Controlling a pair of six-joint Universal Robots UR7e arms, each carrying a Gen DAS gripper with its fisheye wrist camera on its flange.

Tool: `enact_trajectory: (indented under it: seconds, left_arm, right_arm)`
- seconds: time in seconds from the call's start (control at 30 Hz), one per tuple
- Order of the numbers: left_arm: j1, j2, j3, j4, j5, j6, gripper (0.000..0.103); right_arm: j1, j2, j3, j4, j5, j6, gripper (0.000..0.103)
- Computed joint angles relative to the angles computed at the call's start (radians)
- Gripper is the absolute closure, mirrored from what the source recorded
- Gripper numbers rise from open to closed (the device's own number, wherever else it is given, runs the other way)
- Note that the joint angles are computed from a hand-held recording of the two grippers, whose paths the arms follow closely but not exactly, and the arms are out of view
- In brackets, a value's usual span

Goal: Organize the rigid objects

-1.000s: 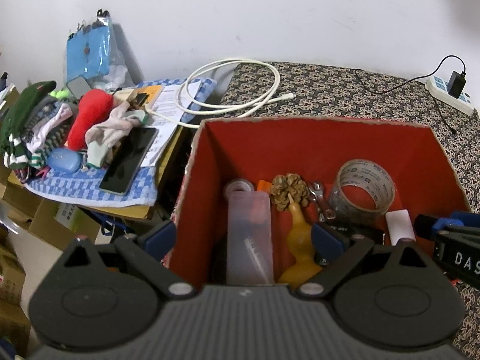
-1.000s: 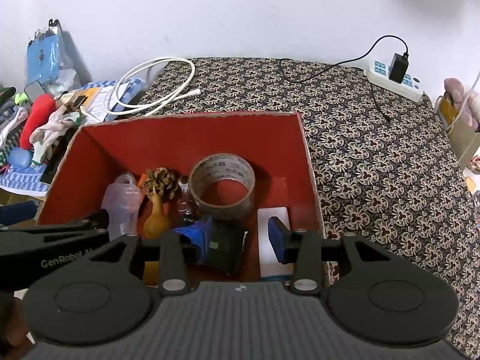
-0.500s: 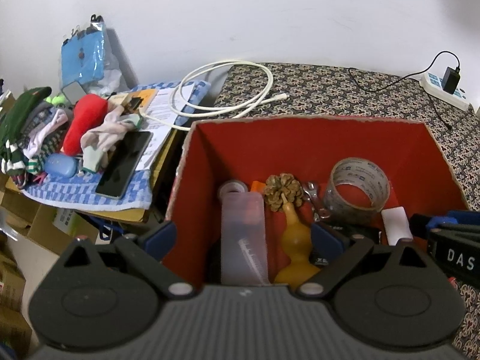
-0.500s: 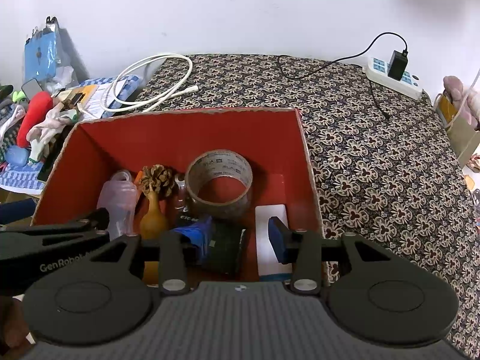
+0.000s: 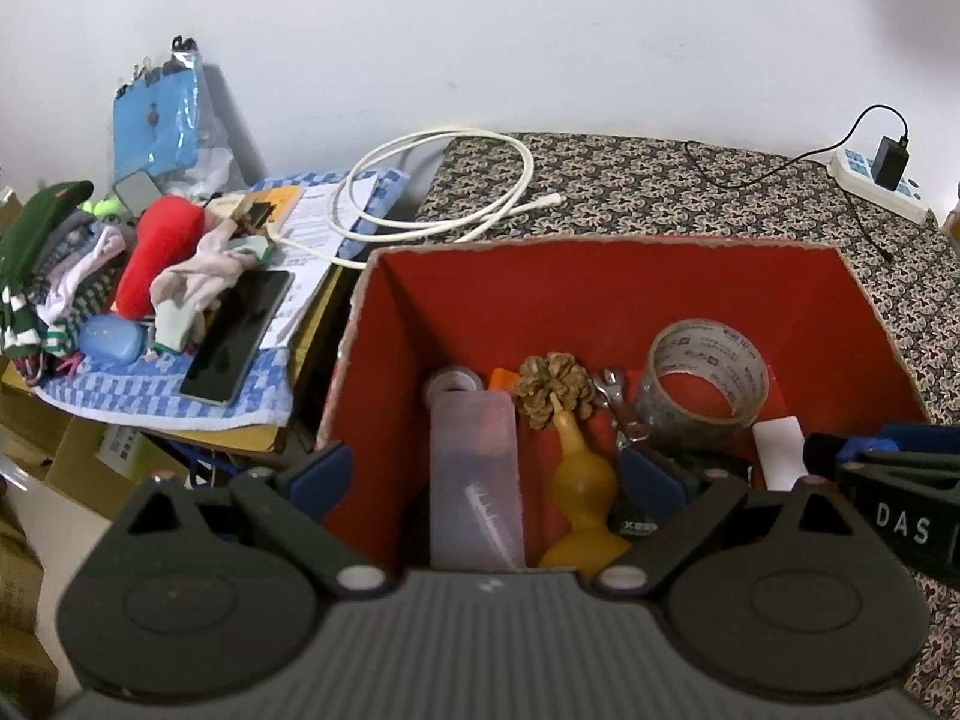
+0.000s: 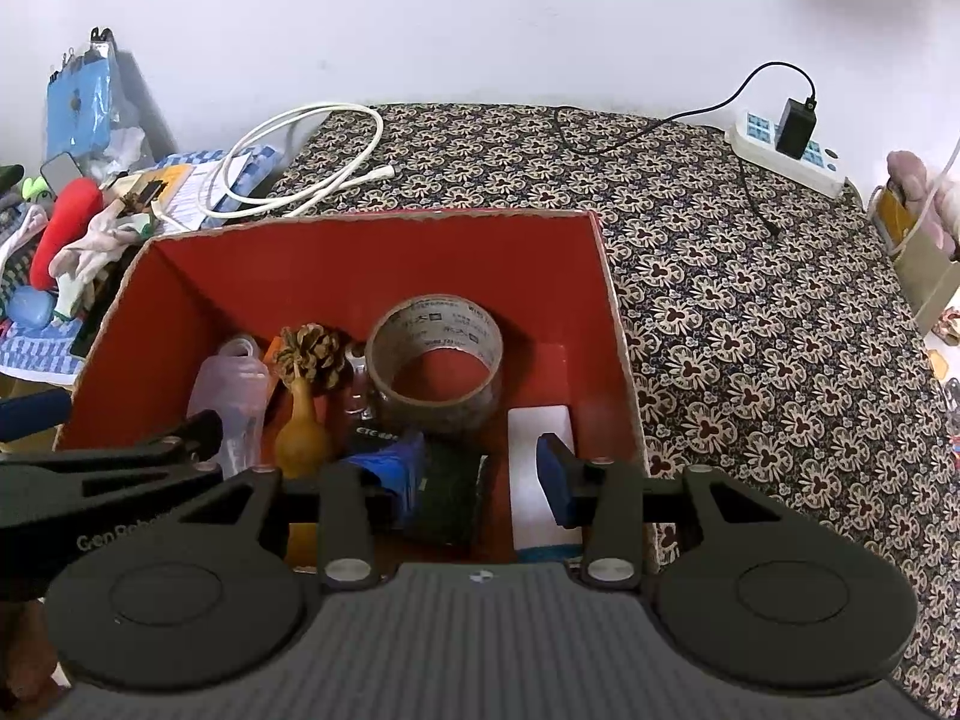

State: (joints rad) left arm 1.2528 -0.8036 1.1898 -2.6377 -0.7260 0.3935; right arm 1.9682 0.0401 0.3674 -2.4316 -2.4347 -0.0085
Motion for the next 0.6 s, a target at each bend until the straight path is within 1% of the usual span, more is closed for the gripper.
enact_trajectory:
  seconds: [0.6]
  left_arm:
    - [0.005,0.006,-0.012,0.002,-0.017,0.006,0.007]
  right_arm:
    - [-0.003,0.017,-0.036,0.028,0.006,0.003,0.077]
